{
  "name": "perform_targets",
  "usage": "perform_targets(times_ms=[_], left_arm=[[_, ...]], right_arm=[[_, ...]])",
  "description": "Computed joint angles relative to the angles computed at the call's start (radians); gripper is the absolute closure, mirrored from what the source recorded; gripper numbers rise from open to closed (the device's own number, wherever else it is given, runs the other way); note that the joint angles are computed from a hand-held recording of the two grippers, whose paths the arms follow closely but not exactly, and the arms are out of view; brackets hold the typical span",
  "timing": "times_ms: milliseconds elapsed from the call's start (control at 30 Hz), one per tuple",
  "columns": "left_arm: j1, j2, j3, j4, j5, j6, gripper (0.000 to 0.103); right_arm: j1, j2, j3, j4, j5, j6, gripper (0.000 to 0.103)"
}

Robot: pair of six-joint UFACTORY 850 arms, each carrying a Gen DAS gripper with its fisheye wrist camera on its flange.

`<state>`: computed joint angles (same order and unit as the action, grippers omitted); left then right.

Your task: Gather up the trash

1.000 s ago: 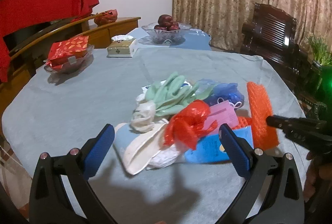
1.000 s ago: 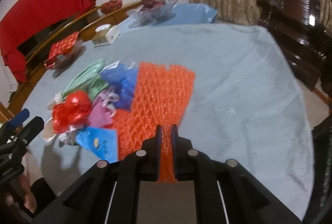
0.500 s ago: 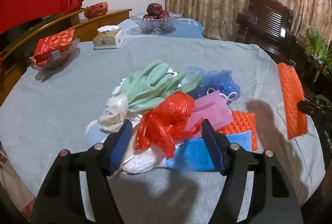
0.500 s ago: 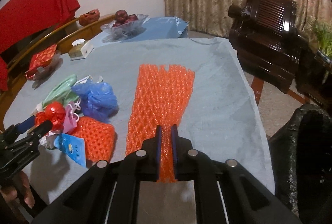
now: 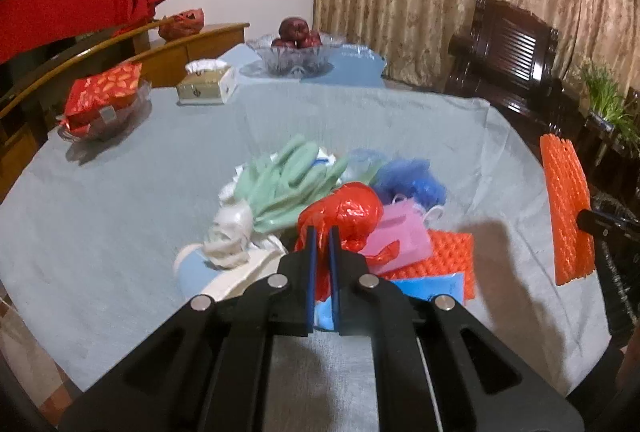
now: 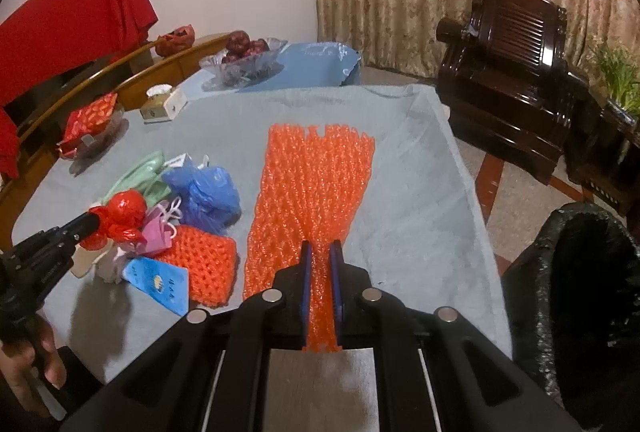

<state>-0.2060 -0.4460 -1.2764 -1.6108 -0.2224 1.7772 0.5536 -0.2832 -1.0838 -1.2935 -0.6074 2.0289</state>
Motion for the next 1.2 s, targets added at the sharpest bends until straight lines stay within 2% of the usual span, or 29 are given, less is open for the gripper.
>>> perform_targets(times_ms=[100, 400, 533, 767, 1000, 1067, 1200], left_arm=[[0.004, 0.035, 0.019, -0.053, -0.012, 0.047, 0.098], [-0.004, 0.172, 0.105, -0.083, -0.055, 0.095, 0.098], [-0.026, 0.215, 0.13, -0.02, -0.089, 0.038, 0.098], [-0.14, 0.26, 0.166, -0.005, -0.145, 0.062, 0.098], [-0.304, 0.228, 0.128, 0.054, -0.212, -0.011, 0.098], [-0.356, 0.201, 0.104, 0.072, -0.22, -0.026, 0.098], [-0.438, 0.136, 0.054, 0.102, -0.215, -0.044, 0.098]], right_arm=[[0.015, 0.026, 0.003, 0.003, -0.031, -0.015, 0.094], [0.076, 0.167, 0.064, 0.046, -0.167, -0.055, 0.094], [0.104, 0.242, 0.118, 0.071, -0.234, -0.053, 0.094], [0.118, 0.372, 0.236, 0.138, -0.351, -0.03, 0.094], [0.08, 0.536, 0.394, 0.233, -0.464, -0.001, 0.094], [0.064, 0.578, 0.437, 0.255, -0.478, 0.003, 0.094], [0.006, 0.642, 0.514, 0.294, -0.454, 0.003, 0.094]])
